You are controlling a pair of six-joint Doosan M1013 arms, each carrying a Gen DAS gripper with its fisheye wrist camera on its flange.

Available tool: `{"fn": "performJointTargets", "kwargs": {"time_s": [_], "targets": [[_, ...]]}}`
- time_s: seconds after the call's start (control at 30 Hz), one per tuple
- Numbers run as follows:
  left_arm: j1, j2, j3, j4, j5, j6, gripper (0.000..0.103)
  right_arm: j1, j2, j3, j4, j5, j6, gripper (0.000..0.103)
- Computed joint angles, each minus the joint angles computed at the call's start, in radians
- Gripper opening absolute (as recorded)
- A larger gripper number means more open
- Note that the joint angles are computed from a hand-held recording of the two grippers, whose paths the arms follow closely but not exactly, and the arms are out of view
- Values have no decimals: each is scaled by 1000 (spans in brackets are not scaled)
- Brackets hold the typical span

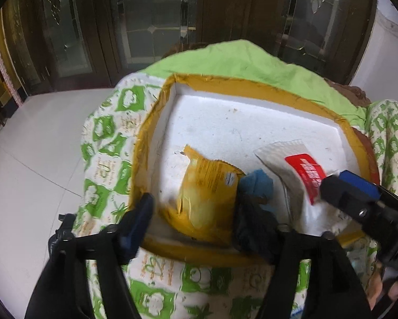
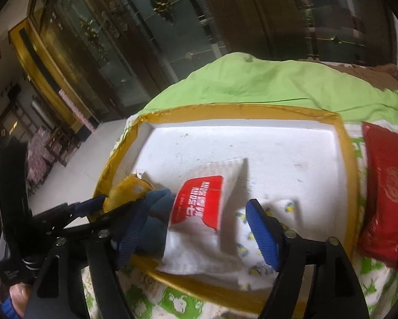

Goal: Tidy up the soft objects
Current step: 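Lower both packs into the tray and open both grippers, then withdraw both grippers from the tray toward the remaining pile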

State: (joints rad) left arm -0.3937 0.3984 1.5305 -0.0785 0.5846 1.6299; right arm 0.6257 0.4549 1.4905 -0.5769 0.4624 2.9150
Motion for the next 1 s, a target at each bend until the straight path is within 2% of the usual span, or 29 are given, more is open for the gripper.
{"fn": "performJointTargets", "kwargs": {"time_s": [0.03,0.1,0.33,0.43,0.57,0.73,0.9,1.0], "targets": [[0,-10,11,-5,-13,5,79,1,-10,14,-24,-11,45,87],[0,-33,34,-32,-32,28,81,6,-25,30,-69,-17,124,93],[6,-127,152,-138,-94,112,86,14,-91,118,-103,-126,312,97],[9,-152,192,-181,-93,142,86,23,-102,133,-62,-125,299,100],[5,-177,235,-213,-87,167,86,28,-110,151,74,-131,195,100],[2,-216,294,-259,-94,204,87,41,-138,193,159,-129,123,100],[10,-252,360,-324,-104,235,87,53,-177,257,216,-159,117,100],[3,-273,391,-289,-112,213,87,61,-198,290,230,-170,125,100]]}}
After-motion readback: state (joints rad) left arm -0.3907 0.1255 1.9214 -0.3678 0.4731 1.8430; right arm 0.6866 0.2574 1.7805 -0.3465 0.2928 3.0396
